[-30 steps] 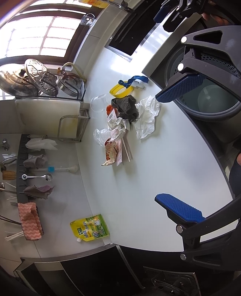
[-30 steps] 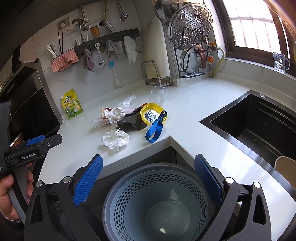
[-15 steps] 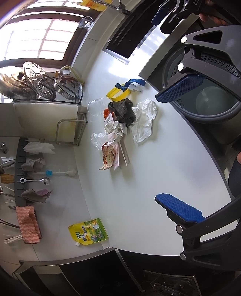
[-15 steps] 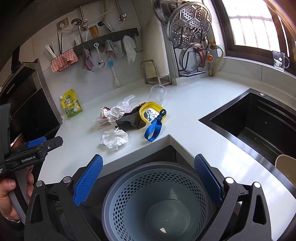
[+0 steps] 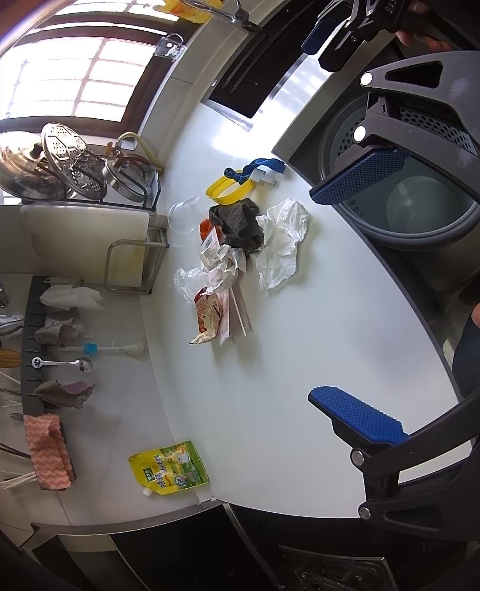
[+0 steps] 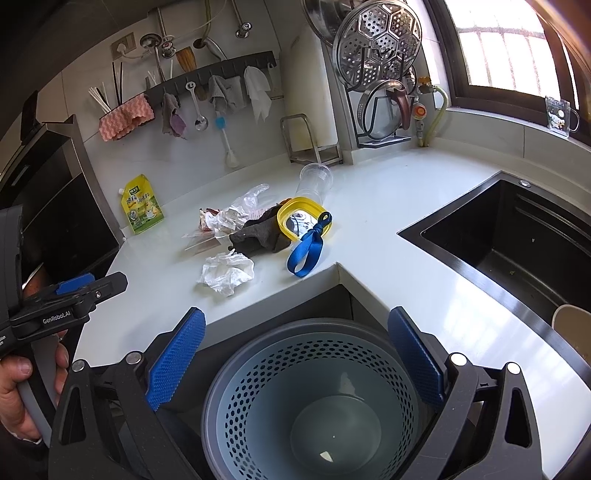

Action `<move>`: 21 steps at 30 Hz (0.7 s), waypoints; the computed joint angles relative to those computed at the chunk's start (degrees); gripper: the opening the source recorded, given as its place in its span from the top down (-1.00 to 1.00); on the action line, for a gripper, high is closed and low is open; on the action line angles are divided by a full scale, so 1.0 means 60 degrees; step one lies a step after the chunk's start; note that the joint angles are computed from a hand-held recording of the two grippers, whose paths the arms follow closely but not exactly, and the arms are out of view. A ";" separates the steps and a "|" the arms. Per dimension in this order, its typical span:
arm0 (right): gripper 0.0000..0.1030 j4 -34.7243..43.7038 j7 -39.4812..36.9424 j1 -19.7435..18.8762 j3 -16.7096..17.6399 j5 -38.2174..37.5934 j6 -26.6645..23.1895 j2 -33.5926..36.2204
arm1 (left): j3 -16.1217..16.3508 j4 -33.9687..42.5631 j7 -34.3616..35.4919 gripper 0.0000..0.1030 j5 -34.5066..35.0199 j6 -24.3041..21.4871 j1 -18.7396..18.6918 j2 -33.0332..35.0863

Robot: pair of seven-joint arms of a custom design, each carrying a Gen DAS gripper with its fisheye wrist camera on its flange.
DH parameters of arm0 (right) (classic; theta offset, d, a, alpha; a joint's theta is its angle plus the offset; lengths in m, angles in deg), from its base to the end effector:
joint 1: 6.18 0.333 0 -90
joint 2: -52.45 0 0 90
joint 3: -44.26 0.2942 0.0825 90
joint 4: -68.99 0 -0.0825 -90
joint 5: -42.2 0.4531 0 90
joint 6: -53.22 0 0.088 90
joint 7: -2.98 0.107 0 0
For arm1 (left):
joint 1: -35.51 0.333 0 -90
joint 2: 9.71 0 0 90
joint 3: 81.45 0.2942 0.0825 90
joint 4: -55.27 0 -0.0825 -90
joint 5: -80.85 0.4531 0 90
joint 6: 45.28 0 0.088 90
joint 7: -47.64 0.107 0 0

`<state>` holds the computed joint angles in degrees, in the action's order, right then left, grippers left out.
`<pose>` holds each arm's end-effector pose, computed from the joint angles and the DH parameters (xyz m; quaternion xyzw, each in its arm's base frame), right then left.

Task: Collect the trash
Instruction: 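Move both tools toward the trash pile on the countertop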

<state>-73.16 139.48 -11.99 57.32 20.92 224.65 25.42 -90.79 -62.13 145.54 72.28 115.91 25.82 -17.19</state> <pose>0.5155 0.0979 0.5153 -0.5163 0.7116 -0.2914 0.3771 0.6026 -0.2043 0.5588 -0.5128 0.7411 -0.3600 0.2411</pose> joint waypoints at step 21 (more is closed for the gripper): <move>-0.83 0.0061 -0.0409 0.0308 -0.0416 0.0335 0.0031 0.0331 | -0.0021 0.0328 0.0381 -0.88 -0.0465 -0.0329 -0.0083 0.0432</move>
<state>-72.79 137.03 -10.14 54.83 22.92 224.84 27.40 -90.91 -60.16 147.82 69.49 113.94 25.32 -14.60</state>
